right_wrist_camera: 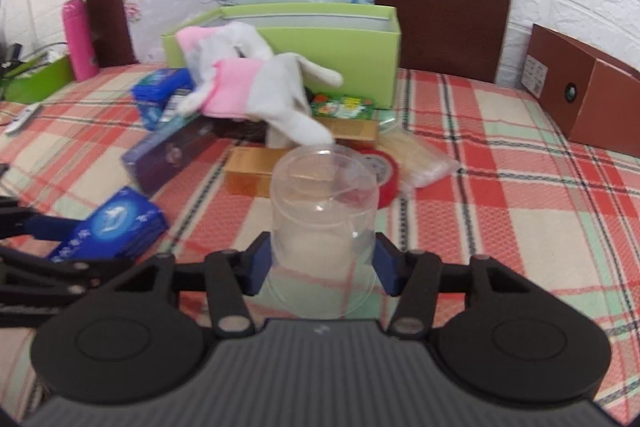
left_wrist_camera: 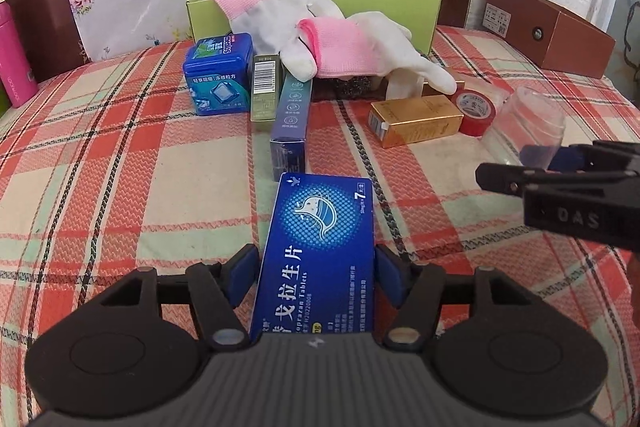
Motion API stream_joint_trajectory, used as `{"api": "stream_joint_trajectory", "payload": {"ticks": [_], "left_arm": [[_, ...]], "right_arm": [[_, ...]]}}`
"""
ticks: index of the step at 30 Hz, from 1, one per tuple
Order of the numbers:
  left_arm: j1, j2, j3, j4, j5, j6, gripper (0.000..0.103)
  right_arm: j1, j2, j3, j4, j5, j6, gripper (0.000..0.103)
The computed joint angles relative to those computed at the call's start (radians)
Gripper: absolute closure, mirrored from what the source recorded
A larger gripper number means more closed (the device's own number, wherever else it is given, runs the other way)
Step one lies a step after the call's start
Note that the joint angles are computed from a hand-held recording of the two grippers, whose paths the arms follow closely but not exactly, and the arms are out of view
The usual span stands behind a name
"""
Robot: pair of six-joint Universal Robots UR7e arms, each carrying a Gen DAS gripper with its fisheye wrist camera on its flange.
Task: Organize objects
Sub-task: 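Grasp the clear plastic cup with right tool while left tool lifts the blue box, then carry the blue box and clear cup into the lime-green box and release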
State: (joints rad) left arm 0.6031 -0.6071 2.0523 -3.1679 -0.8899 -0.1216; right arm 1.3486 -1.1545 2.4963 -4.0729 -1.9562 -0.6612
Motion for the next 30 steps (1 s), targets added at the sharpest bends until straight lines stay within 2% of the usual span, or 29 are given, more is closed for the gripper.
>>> {"api": "stream_joint_trajectory", "payload": {"ticks": [7, 10, 13, 19, 23, 30], "left_arm": [[0.010, -0.002, -0.006, -0.007, -0.016, 0.004, 0.036], [0.017, -0.013, -0.001, -0.010, -0.038, 0.006, 0.043], [0.020, -0.030, 0.005, -0.013, -0.052, -0.001, 0.044], [0.005, -0.083, 0.011, -0.100, -0.077, 0.062, 0.044], [0.000, -0.092, -0.040, -0.159, -0.084, 0.130, 0.044], [0.015, -0.059, -0.205, -0.167, -0.075, 0.193, 0.044]], "right_arm": [[0.016, 0.006, 0.061, -0.038, 0.054, 0.026, 0.051], [0.023, 0.005, 0.074, -0.047, 0.063, 0.032, 0.051], [0.034, -0.008, 0.081, -0.050, 0.073, 0.028, 0.051], [0.065, -0.060, 0.067, -0.035, 0.112, 0.025, 0.051], [0.082, -0.104, 0.024, 0.023, 0.140, 0.017, 0.051], [0.111, -0.121, -0.103, 0.085, 0.142, -0.017, 0.051]]}}
